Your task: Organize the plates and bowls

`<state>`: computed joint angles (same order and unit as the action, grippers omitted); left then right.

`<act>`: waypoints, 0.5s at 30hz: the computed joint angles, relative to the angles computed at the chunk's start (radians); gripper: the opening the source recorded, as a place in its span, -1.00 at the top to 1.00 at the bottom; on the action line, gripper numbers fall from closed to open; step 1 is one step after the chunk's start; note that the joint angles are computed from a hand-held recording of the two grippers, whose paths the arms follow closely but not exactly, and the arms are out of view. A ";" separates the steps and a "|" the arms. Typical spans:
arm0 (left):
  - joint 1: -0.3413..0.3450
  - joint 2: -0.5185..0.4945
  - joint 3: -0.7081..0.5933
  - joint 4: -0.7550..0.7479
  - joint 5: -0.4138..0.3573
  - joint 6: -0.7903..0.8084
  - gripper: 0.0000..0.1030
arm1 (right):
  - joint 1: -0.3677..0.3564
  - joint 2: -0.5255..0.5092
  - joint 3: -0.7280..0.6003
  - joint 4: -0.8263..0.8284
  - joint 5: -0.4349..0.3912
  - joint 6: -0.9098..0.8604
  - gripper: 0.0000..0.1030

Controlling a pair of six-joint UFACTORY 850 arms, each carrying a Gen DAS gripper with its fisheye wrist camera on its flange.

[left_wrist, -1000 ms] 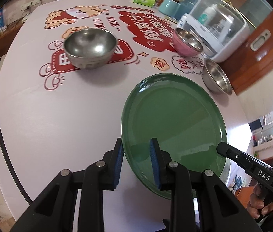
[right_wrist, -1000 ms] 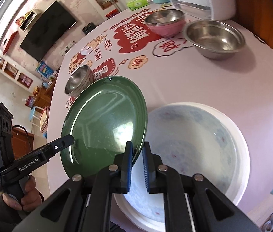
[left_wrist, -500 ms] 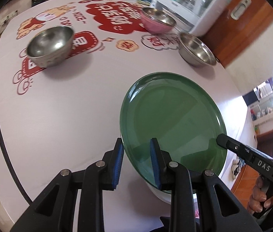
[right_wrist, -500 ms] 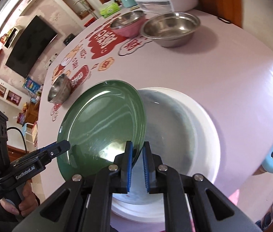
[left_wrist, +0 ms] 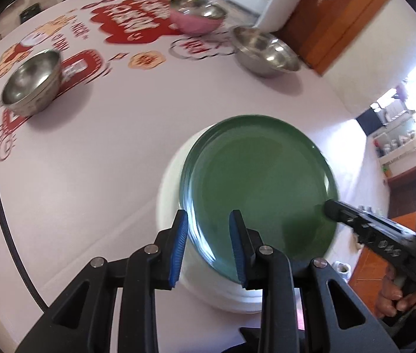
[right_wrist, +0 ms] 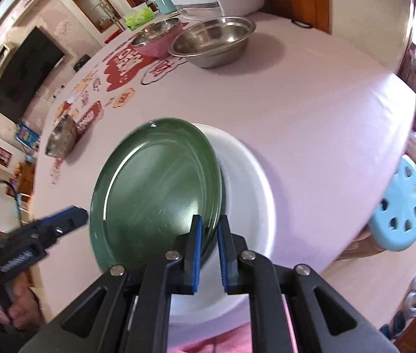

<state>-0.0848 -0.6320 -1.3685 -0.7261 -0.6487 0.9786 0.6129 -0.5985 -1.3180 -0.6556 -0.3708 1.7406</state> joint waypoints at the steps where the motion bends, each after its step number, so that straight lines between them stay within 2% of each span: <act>1: -0.004 0.006 0.007 -0.011 0.006 0.018 0.42 | 0.001 0.005 0.006 -0.017 -0.008 0.010 0.80; 3: -0.021 0.021 0.027 -0.021 0.026 0.049 0.38 | -0.004 0.017 0.027 -0.047 0.025 0.034 0.81; 6: -0.040 0.025 0.035 -0.010 0.035 0.046 0.37 | -0.003 0.015 0.027 -0.037 0.015 0.004 0.81; 12: -0.063 0.044 0.059 0.070 0.063 -0.002 0.36 | 0.002 0.030 0.050 -0.104 0.035 0.072 0.80; 15: -0.060 0.058 0.072 0.051 0.087 0.014 0.30 | 0.004 0.035 0.051 -0.168 0.026 0.110 0.80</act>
<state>-0.1451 -0.5743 -1.2965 -0.6752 -0.5614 0.9925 0.6168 -0.5640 -1.2669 -0.8234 -0.3451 1.8507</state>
